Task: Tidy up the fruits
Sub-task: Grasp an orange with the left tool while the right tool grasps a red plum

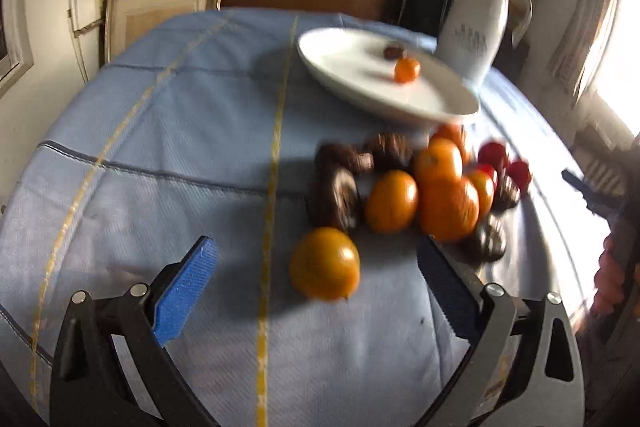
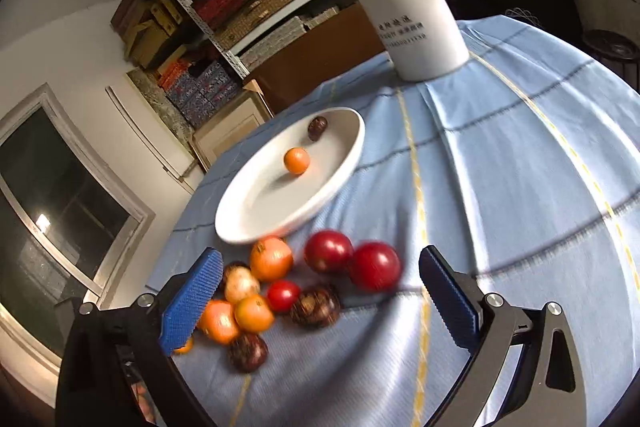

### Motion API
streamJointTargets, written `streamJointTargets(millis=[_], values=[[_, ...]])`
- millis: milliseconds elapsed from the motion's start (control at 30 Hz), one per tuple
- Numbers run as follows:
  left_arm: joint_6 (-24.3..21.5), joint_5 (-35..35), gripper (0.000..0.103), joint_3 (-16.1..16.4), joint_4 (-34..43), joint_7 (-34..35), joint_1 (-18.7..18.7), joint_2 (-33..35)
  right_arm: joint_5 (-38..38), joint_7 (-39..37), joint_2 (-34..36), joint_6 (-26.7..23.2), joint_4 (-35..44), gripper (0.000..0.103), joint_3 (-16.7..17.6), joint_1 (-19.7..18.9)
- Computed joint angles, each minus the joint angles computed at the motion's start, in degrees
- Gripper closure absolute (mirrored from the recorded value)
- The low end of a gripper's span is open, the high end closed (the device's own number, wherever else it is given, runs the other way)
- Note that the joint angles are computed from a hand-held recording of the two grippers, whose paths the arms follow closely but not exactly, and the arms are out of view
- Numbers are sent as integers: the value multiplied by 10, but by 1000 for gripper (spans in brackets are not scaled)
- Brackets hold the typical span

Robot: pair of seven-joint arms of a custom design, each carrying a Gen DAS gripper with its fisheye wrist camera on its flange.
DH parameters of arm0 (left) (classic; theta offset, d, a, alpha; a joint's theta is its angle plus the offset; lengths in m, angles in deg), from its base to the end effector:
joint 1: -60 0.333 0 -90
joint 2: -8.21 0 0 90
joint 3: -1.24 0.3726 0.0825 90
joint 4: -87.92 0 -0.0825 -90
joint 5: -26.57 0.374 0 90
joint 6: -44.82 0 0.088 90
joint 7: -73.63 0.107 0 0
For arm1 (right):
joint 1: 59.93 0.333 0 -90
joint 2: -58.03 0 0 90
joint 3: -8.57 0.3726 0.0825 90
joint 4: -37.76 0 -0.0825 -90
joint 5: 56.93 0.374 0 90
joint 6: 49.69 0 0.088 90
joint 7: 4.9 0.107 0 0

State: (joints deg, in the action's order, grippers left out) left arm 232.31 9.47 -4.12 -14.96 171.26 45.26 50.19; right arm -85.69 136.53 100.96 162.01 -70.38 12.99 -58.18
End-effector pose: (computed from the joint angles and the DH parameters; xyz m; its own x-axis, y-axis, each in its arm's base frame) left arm 0.6969 -0.2087 0.2746 -0.1768 -0.9738 0.1429 -0.7512 0.0397 -0.6589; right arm 0.6813 0.1255 0.2830 0.0248 -0.8404 -0.5414 -0.6151 0.4141 -0.6710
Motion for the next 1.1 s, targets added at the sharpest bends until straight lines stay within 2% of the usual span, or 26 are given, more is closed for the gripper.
streamJointTargets(millis=[33,133,200,267,333,433,533,567,600,633,700,733,767,833,867,933,1000,1067,1100], values=[[-4,-1,5,14,3,-2,-13,1,14,-6,-4,7,-8,4,-10,11],[-23,-4,5,23,11,-12,-19,6,46,-25,-11,24,-26,4,-30,30],[-62,-7,5,35,27,-29,-22,13,42,-21,-11,19,-27,4,-22,22],[-58,1,5,35,25,-37,-21,13,33,-15,-10,7,-23,4,-13,14],[-68,9,5,50,30,-48,-33,16,28,-13,-10,-1,-21,4,-9,10],[-90,30,4,106,41,-77,-80,22,31,-20,-12,-8,-22,4,-14,15],[-130,87,4,190,59,-136,-148,36,24,-30,-17,-27,-26,4,-12,15],[-130,79,4,197,60,-130,-155,37,26,-42,-23,-33,-34,4,-20,23],[-130,85,4,186,59,-131,-144,35,37,-57,-29,-39,-42,4,-35,38],[-127,90,4,177,58,-133,-136,33,64,-85,-38,-50,-55,4,-67,72],[-129,105,4,178,57,-145,-135,32,116,-135,-46,-69,-71,4,-120,130],[-129,111,4,175,57,-150,-132,32,132,-152,-48,-75,-75,4,-134,146],[-129,118,4,173,58,-155,-130,31,141,-168,-50,-80,-78,4,-141,155],[-129,128,4,171,56,-163,-127,30,132,-182,-49,-81,-75,8,-117,131],[-128,133,4,171,55,-166,-127,29,136,-194,-47,-94,-67,11,-115,133],[-129,140,4,169,55,-172,-125,29,145,-226,-39,-129,-43,27,-126,149],[-130,146,4,169,55,-177,-124,29,160,-251,-31,-149,-23,36,-149,174],[-131,151,4,168,58,-182,-123,30,176,-265,-20,-157,-4,41,-167,192],[-131,154,4,168,57,-184,-123,30,178,-270,-16,-158,5,41,-165,189]])
